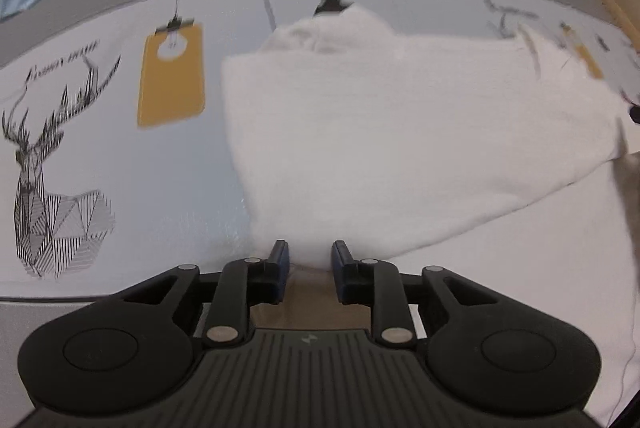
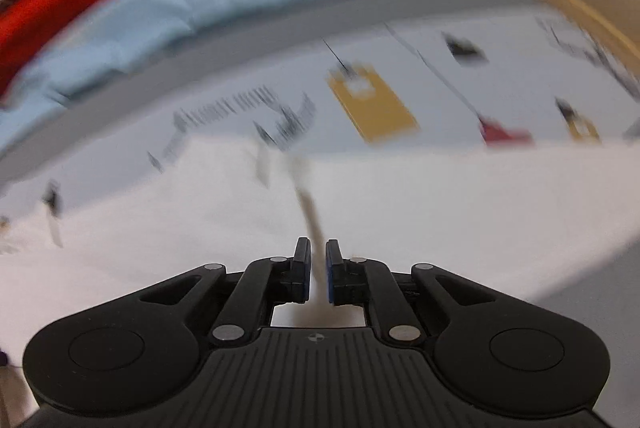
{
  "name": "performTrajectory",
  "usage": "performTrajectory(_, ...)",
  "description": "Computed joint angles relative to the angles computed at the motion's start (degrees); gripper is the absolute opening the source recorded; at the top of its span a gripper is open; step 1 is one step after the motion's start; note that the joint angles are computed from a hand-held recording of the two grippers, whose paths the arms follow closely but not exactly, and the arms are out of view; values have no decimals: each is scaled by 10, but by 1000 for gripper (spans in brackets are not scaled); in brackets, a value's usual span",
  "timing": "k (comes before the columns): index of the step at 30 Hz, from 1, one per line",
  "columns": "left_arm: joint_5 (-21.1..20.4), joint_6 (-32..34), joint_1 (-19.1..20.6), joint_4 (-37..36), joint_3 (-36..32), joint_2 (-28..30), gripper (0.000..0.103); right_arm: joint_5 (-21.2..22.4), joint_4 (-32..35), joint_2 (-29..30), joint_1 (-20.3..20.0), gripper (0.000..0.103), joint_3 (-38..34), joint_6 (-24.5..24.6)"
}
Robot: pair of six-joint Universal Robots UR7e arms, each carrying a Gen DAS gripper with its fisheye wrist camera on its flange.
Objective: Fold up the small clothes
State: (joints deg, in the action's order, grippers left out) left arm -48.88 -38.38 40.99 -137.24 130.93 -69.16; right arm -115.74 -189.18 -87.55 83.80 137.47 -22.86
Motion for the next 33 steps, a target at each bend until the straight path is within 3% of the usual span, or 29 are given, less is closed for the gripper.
performTrajectory(1, -3, 2, 0, -14, 3, 0, 26, 26, -15, -2, -4, 9, 6, -23)
performTrajectory(3, -7, -35, 6, 30, -2, 10, 25, 27, 24, -3, -10, 12, 0, -44)
performTrajectory(5, 3, -56, -5, 52, 4, 14, 24, -24, 120, 2, -20, 15, -19, -18)
performTrajectory(6, -1, -76, -12, 78, -2, 10, 24, -30, 143, -4, -30, 15, -22, 0)
performTrajectory(8, 2, -104, -37, 93, 3, -11, 25, 7, 154, -36, -50, 18, -21, 45)
performTrajectory(12, 30, -168, -112, 148, 10, -61, 28, 53, 92, -92, -71, 28, -13, 20)
performTrajectory(14, 50, -211, -157, 192, 11, -83, 35, 76, 81, -122, -98, 33, -9, 12)
performTrajectory(17, 76, -253, -218, 222, 14, -101, 49, 118, 94, -173, -156, 33, -12, 36)
performTrajectory(21, 103, -314, -280, 217, 52, -96, 56, 177, 77, -220, -248, 33, -13, 68)
performTrajectory(24, 58, -310, -267, 230, 33, -52, 56, 211, 40, -229, -325, 33, -14, 98)
performTrajectory(28, 79, -273, -253, 179, 31, -17, 56, 228, -5, -208, -412, 33, -32, 164)
performTrajectory(31, 72, -268, -242, 160, 29, -10, 56, 250, -17, -193, -464, 34, -46, 223)
performTrajectory(33, 72, -253, -237, 136, 31, -7, 56, 294, -27, -191, -504, 34, -45, 255)
